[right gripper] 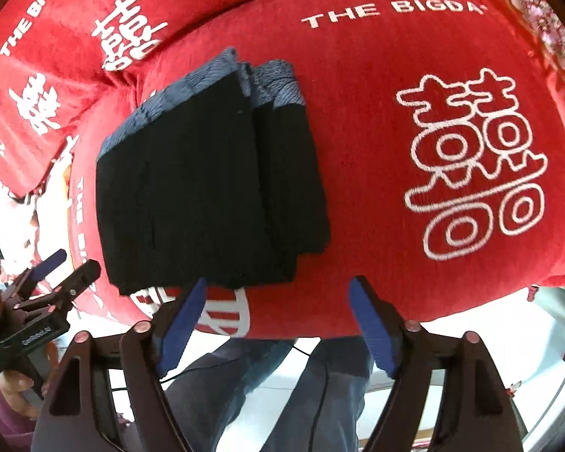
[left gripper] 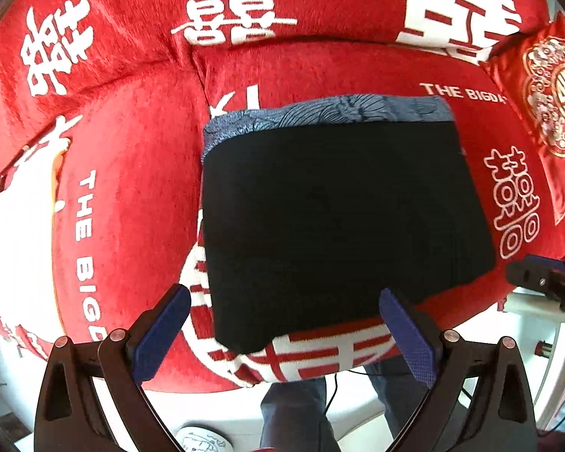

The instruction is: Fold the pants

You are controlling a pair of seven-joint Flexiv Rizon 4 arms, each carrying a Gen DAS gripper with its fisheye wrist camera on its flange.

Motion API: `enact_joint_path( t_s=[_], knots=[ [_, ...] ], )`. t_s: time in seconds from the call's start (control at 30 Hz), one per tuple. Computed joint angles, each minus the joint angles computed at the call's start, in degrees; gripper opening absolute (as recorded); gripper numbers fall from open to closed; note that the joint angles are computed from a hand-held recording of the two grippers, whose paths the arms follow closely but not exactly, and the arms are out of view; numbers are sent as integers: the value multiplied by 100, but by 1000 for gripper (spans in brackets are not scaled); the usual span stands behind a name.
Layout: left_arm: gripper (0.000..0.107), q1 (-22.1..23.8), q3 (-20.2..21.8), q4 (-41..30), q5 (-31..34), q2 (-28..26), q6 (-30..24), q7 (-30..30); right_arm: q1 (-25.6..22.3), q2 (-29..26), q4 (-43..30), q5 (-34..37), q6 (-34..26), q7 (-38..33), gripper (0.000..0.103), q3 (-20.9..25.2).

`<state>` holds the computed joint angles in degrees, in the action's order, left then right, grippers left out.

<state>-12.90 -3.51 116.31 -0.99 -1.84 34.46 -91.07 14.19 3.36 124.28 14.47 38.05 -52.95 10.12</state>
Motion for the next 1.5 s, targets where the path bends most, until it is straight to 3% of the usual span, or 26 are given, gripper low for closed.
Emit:
enact_joint_path(
  t_s=[0.1,0.13,0.43,0.7,1.5],
  knots=[
    [101,-9,14,-22,133,254,-54,-78,92,171,-14,-323,-153,229,95,117],
    [101,-3,9,-50,167,313,-108,-68,130,225,-50,-471,-266,312,103,152],
    [101,124,-26,-553,344,648,-1039,55,351,392,-684,-662,-1277,528,103,169],
    [101,153,-40,-656,334,883,-1570,71,400,500,-1040,-860,-1666,856,103,201],
    [101,281,-44,-960,475,954,-1506,-131,507,124,-1676,-1165,-1900,606,103,210]
  ],
)
